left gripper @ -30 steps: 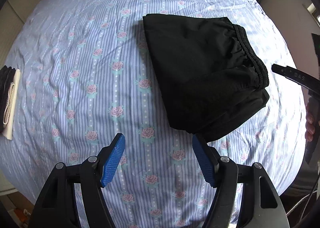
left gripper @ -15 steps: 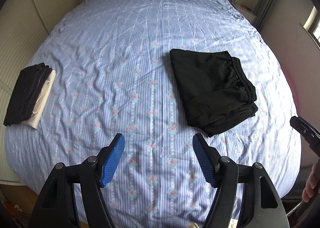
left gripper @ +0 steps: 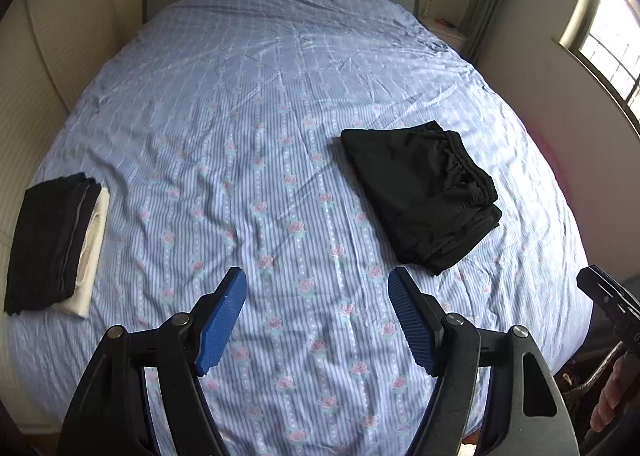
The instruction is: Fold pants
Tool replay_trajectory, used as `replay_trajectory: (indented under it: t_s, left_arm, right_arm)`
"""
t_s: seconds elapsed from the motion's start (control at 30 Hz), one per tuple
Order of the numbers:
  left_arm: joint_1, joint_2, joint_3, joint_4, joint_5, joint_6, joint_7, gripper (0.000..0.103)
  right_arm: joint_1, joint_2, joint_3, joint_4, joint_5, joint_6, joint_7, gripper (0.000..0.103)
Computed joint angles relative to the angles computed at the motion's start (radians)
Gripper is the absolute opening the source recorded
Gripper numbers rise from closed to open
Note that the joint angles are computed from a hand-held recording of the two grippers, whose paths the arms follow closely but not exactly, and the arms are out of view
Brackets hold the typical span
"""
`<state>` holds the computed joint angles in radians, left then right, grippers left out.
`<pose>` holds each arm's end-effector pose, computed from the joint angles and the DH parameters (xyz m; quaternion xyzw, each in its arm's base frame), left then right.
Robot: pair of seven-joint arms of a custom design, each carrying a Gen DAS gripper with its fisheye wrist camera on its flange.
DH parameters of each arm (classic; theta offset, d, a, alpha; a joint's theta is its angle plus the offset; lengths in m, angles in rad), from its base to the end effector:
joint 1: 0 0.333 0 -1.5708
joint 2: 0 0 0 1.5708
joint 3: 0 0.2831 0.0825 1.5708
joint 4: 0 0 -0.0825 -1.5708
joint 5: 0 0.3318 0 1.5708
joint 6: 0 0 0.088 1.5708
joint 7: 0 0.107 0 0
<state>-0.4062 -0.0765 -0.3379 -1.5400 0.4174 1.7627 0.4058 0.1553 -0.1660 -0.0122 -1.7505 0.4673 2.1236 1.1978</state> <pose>0.3851 -0.3168 0.6690 -0.8041 0.5336 -0.1784 0.1920 0.4901 0.0904 0.6620 -0.7775 0.5279 -0.0642 0.3359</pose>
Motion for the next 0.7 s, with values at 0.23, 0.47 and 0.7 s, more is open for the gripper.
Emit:
replay_trajectory:
  t_s: [0.23,0.47,0.7]
  left_arm:
    - [0.09,-0.127,0.123,-0.245,-0.181,0.285,0.426,0.073]
    - [0.184,0.025,0.186,-0.255,-0.395,0.533,0.76,0.073]
    - [0.296,0.366,0.146,-0.018,-0.622,0.621,0.977,0.07]
  right_arm:
    - [0.004,-0.174,0.156,-0.244,-0.259,0.161,0.502,0.066]
    - [0.04,-0.079,0.24,-0.259,-0.43,0.239,0.887,0.066]
    - [0.106,0.123,0.193,-0.228,-0.494,0.371,1.092,0.065]
